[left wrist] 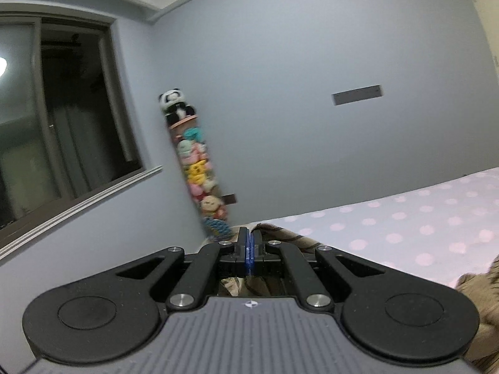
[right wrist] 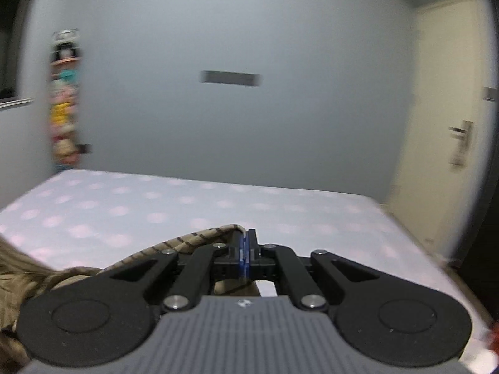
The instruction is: Fold clothes
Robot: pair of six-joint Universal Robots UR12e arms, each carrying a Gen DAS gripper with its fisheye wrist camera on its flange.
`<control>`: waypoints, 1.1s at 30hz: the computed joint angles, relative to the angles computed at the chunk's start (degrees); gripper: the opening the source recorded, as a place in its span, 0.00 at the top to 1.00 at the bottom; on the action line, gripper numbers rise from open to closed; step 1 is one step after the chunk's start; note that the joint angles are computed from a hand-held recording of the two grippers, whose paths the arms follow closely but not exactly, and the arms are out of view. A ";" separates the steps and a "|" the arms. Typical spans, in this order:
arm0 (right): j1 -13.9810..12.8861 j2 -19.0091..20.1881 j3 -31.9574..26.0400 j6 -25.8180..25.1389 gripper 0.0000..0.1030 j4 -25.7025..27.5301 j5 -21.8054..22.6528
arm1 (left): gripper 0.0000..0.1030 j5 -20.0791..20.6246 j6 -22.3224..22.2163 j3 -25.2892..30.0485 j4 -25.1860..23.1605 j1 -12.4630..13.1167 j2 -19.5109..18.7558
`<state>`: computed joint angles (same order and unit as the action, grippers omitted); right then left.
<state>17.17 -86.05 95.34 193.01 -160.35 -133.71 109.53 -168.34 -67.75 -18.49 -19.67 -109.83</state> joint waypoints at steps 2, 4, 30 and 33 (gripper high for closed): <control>-1.11 -3.22 2.98 1.61 0.99 1.80 -3.25 | 1.00 -0.86 -0.75 0.32 -1.62 -0.27 -0.38; -2.10 -6.34 5.99 5.35 0.99 5.71 -4.99 | 1.00 -0.70 -1.32 -0.04 -3.67 -0.28 -0.68; 0.91 -18.04 21.61 31.92 0.88 33.01 10.55 | 0.76 -6.14 2.50 -14.14 -31.70 3.33 -0.09; 2.20 -17.45 21.57 31.50 0.85 28.96 9.23 | 0.71 -8.70 6.55 -15.64 -27.14 2.50 1.09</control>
